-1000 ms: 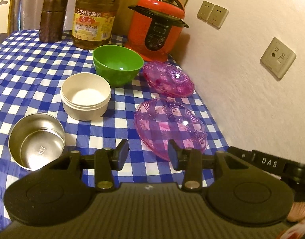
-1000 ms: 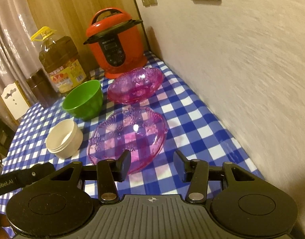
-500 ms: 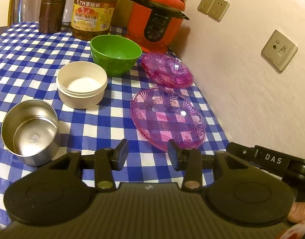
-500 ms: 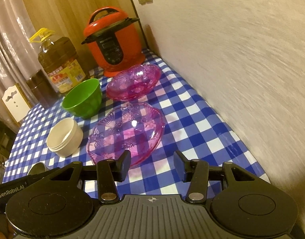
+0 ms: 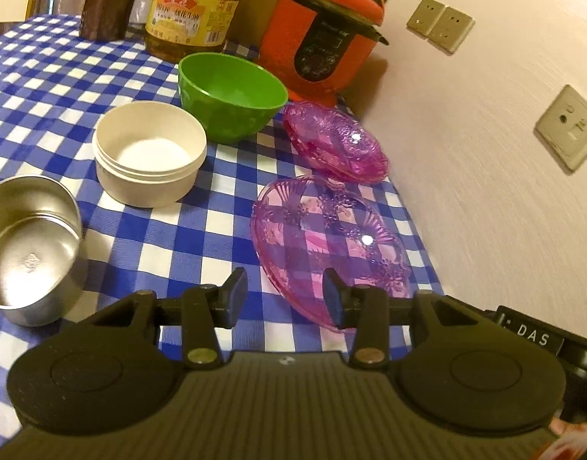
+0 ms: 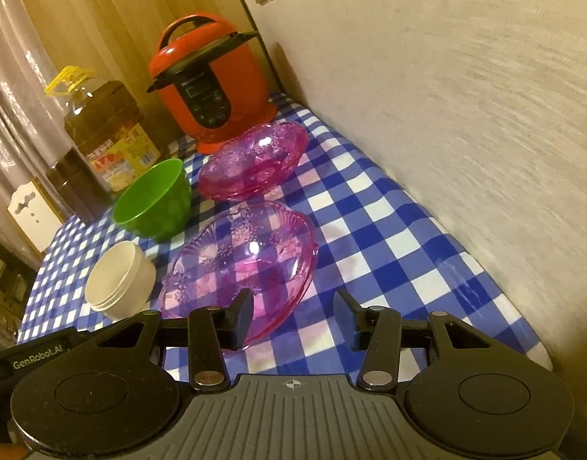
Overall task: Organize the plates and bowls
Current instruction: 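Close the left gripper on the larger pink plate rim while the right gripper grips it, then lift the larger pink plate with both grippers and carry it over the first plate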
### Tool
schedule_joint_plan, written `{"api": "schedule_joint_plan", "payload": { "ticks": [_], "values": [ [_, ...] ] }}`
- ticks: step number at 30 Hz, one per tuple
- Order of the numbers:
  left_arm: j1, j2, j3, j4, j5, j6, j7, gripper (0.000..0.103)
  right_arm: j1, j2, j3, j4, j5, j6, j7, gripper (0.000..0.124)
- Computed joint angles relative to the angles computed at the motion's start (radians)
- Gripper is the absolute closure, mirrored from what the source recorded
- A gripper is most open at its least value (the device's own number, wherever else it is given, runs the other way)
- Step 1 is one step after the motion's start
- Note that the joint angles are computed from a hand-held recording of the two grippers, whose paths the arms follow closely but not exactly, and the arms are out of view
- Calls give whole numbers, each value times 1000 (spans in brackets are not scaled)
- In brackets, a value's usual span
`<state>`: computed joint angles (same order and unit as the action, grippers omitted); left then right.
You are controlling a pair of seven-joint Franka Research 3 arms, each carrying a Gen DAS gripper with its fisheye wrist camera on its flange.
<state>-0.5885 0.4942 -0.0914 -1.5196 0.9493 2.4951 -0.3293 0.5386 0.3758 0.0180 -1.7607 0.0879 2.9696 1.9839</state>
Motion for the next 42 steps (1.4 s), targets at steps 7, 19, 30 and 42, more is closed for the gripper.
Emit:
{"api": "schedule_joint_plan", "payload": {
  "ticks": [7, 19, 30, 42],
  "values": [
    [15, 68, 10, 59, -49, 0, 35, 68, -28, 82, 20, 91, 40, -46, -16, 77],
    [13, 136, 51, 104, -103, 52, 53, 84, -32, 174, 30, 191, 88, -79, -38, 97],
    [6, 140, 64, 107, -96, 74, 39, 93, -17, 203, 25, 222, 96, -89, -33, 110],
    [-1, 124, 68, 90, -84, 76, 34, 94, -23, 186, 33, 189, 103, -53, -48, 112]
  ]
}}
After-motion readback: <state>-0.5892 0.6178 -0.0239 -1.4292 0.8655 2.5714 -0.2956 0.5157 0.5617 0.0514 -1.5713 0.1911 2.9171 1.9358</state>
